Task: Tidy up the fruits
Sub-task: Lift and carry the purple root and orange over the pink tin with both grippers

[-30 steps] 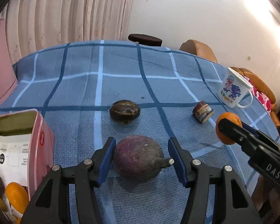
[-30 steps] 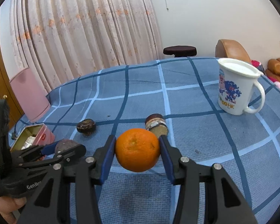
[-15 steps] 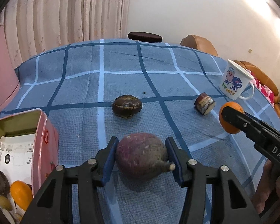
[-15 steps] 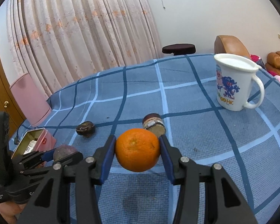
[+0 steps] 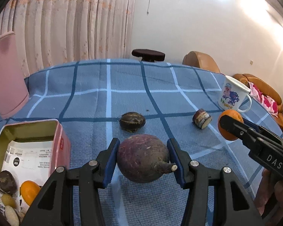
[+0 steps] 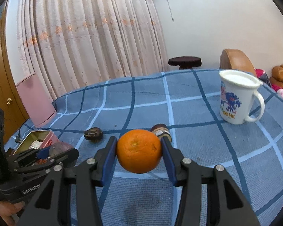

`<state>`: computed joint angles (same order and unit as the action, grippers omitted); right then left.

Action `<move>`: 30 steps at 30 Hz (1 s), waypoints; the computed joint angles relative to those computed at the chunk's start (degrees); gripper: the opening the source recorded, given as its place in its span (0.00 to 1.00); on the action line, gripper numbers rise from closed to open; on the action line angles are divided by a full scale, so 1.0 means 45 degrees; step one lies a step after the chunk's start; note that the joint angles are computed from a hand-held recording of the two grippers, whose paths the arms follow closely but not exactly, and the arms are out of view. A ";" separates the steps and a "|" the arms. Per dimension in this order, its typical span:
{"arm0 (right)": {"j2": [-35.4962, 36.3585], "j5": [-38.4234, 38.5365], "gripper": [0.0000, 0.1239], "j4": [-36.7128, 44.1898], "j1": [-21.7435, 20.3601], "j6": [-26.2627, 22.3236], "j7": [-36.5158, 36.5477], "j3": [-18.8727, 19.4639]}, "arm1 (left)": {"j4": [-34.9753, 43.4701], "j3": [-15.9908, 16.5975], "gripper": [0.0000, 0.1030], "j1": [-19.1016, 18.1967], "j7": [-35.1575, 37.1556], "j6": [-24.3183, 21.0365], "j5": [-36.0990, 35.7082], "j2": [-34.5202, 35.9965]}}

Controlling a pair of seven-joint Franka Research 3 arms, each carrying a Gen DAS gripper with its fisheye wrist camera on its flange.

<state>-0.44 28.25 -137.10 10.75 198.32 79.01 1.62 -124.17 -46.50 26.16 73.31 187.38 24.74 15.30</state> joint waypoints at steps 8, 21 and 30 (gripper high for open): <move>-0.0024 -0.0389 0.40 -0.0171 0.0017 0.0425 0.0108 0.0001 | -0.0378 0.3249 0.52 -0.2961 -0.0737 0.1059 0.0210 -0.0836; -0.0034 0.0491 0.40 -0.0346 0.0317 0.1425 -0.1155 0.0219 | -0.0994 0.7937 0.52 -0.7581 -0.0214 0.2502 -0.1018 -0.1387; -0.0044 -0.1004 0.40 -0.0442 0.0290 0.1321 -0.0022 0.0067 | -0.1405 0.8524 0.52 -0.8174 0.0410 0.3103 -0.1812 -0.1590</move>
<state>-0.64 23.73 -139.08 12.06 204.26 78.92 1.92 -130.49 -8.14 -10.62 75.15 201.34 16.59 8.15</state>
